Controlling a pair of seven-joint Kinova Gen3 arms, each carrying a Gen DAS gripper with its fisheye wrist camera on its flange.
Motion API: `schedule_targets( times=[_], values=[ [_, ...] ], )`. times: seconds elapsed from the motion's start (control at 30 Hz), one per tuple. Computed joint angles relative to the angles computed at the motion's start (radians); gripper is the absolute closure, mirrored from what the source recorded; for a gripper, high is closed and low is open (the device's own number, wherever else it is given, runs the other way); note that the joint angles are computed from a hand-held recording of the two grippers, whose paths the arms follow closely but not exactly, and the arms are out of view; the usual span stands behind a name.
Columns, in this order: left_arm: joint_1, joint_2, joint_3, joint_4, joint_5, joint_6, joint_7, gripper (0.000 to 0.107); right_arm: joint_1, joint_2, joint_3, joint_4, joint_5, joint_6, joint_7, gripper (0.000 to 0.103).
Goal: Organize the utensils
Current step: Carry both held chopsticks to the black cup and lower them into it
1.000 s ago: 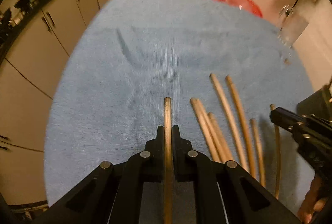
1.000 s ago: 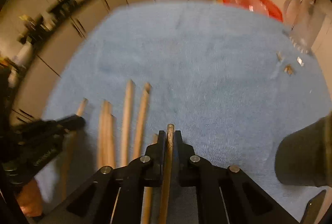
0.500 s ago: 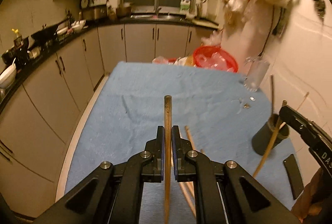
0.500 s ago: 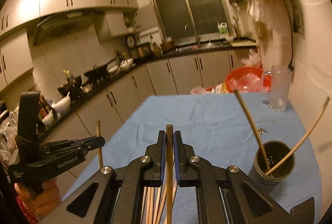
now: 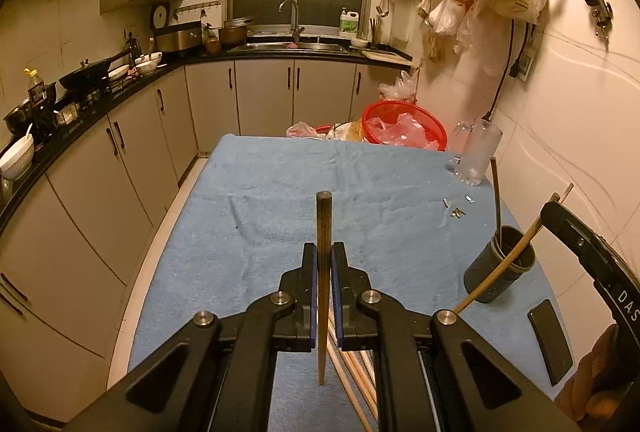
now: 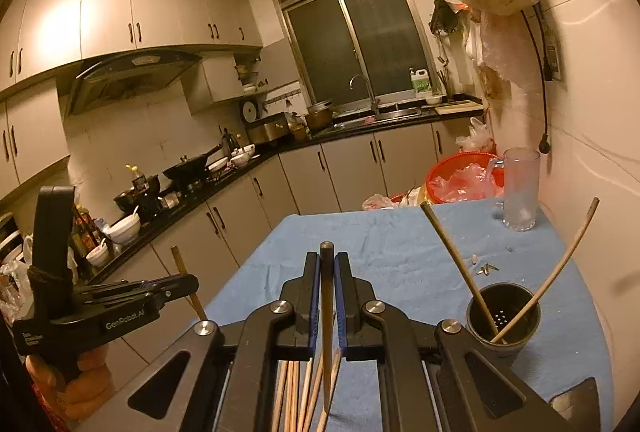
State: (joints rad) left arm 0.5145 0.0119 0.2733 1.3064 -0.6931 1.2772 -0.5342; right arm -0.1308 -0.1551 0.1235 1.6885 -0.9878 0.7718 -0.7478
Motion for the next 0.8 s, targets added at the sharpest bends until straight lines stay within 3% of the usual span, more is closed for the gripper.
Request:
schedule_targets(
  times=[0.8],
  values=[
    [0.043,0.023,0.01,-0.078,-0.014,0.012,-0.038,0.101,0.066,-0.019,0.074,0.001,-0.105,0.084,0.055,0.095]
  ],
)
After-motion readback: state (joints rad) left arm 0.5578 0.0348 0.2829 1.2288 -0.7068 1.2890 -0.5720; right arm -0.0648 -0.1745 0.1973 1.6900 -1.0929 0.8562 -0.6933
